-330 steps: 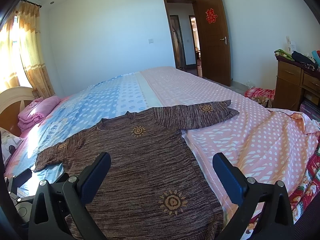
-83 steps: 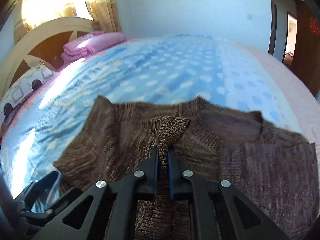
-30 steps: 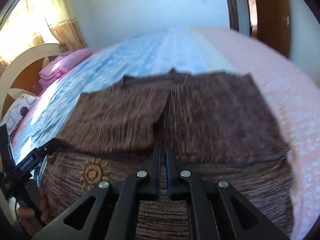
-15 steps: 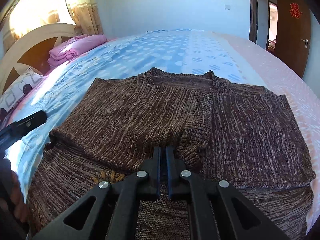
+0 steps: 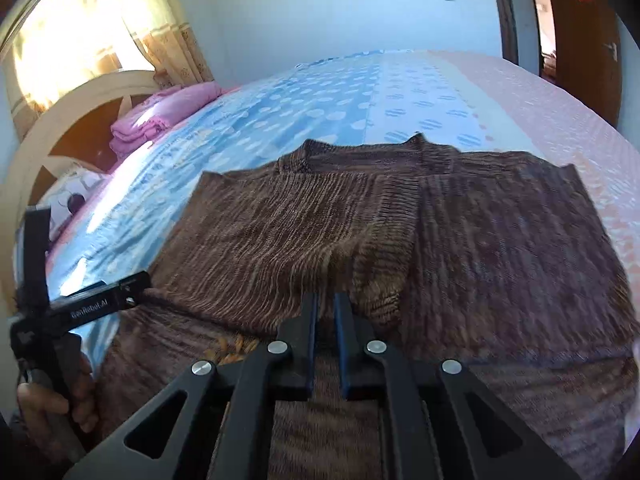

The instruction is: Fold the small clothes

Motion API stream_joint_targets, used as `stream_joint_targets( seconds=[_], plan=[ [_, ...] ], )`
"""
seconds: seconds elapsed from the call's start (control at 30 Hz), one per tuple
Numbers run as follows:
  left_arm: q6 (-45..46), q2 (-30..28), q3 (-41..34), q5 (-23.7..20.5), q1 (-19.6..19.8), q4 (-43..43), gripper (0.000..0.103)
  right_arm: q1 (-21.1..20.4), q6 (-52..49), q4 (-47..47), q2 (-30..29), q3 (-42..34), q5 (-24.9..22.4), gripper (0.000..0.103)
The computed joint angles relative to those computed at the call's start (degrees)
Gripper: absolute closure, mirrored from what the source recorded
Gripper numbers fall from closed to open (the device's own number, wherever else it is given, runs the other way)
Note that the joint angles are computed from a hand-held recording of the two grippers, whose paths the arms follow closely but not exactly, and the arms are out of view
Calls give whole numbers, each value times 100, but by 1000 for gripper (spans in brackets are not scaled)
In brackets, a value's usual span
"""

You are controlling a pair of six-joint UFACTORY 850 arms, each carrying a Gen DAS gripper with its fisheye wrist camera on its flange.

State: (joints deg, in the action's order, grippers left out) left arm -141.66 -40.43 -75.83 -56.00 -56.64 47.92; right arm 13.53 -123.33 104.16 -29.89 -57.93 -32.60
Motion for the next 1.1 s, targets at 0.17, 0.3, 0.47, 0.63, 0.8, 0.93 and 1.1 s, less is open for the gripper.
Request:
stream_joint_targets(
  seconds=[0.17,0.3,0.47,0.63,0.8,0.93,1.1],
  plan=[
    [-355,353,315,-340,-739,1151,0,-814,-619,339,947,958,-609,46],
    [-731,651,670,-14,-1233,1740,0,-1570,-1111,256,1635,1587,-640,46],
    [-1764,765,978,747,-1691,2682,0,-2372,-995,-577,2188,1998,-239,46],
    [-1900,527,778,1202,-1936,2881,0,-2883,-1180,-1317,2469,2348,79,46],
    [-2478,343,702,1617,-2045,2954,0,-2962,-816,-2142,2348,2608,422,46],
    [-2787,196,592,1712,-2168,2952,0,-2823,-1395,-1791,2245,2866,874,46],
    [-2495,105,414,1833,-2235,2706,2,-2673,-1926,-1282,2190,3015,1245,47]
  ],
)
